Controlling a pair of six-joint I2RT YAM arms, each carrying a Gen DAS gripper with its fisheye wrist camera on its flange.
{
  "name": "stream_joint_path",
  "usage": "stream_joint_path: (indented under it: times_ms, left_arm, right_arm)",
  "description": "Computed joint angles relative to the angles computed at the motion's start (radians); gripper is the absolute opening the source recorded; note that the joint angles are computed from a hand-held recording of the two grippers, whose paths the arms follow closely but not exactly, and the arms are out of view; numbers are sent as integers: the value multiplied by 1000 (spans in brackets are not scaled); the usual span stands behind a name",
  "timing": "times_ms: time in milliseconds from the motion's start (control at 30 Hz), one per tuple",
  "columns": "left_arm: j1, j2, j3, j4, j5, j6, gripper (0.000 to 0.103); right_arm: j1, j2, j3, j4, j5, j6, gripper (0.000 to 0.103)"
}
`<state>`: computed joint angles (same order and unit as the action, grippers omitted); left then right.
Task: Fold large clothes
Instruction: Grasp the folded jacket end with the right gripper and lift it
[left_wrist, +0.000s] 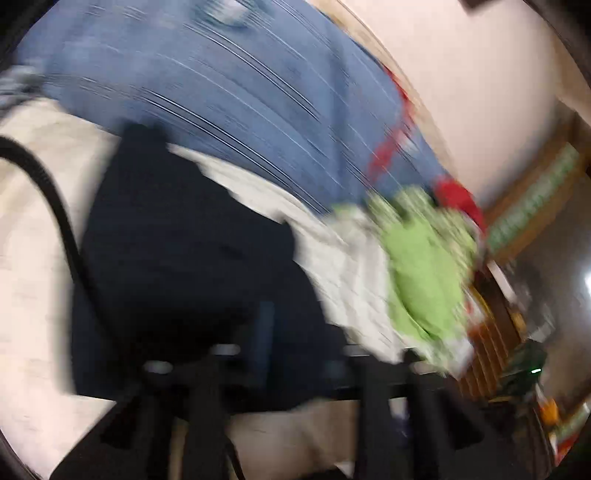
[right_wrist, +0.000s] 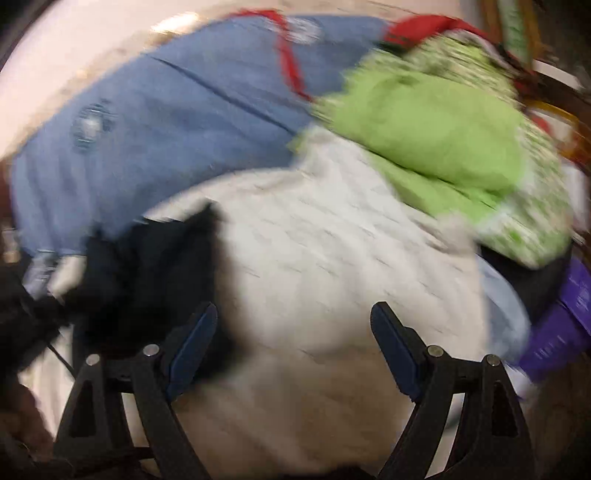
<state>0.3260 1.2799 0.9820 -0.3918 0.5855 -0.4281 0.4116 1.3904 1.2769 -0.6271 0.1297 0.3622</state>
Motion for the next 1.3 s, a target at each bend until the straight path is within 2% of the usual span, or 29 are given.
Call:
stream_joint_path:
  times_ms: [67, 100, 133, 200, 333, 433, 567, 633, 667, 700, 733, 833, 900, 1067, 1200, 1300]
  left_arm:
    - [125, -19, -1, -41, -41, 31, 94]
    - [169, -24, 2, -57, -64, 43, 97]
    - [223, -10, 18, -73, -84, 68, 97]
    - [279, 40, 66, -115, -86, 127, 98]
    - [287, 154, 188, -163, -129, 183, 99]
    - [277, 229, 249, -171, -108, 199, 100]
    - [244, 336, 354, -185, -106, 188, 100]
    - [233, 387, 399, -194, -109, 180, 100]
    - [230, 407, 418, -204, -108, 180, 100]
    - [227, 435, 447, -221, -108, 184, 100]
    - [221, 458, 473, -236, -109, 187, 100]
    - [207, 520, 538, -272, -126, 200, 101]
    - [198, 562, 579, -282, -134, 195, 101]
    - [170, 697, 750, -355, -69, 179, 101]
    - [120, 752, 839, -351, -45, 176, 102]
    - [49, 812, 928, -363, -24, 195, 102]
  right_arm:
    - [19, 73, 54, 63, -147, 19, 86]
    - [29, 122, 86, 86, -218, 42, 86]
    - [48, 194, 139, 101, -290, 83, 86]
    - [75, 278, 195, 119, -341, 129, 86]
    - [134, 465, 366, 28, -332, 185, 86]
    - [152, 526, 407, 7, -351, 211, 86]
    - [155, 585, 411, 76, -456, 253, 85]
    - [158, 630, 437, 110, -461, 274, 76]
    - [160, 647, 452, 107, -455, 271, 66]
    - [158, 672, 466, 130, -457, 260, 39]
    - [157, 676, 462, 151, -470, 255, 25]
    - [146, 626, 414, 222, -480, 267, 17]
    - [152, 583, 405, 232, -461, 238, 16]
    - [167, 452, 388, 208, -369, 138, 15]
    - [153, 273, 254, 192, -249, 86, 15]
    - [109, 180, 143, 182, -215, 97, 15]
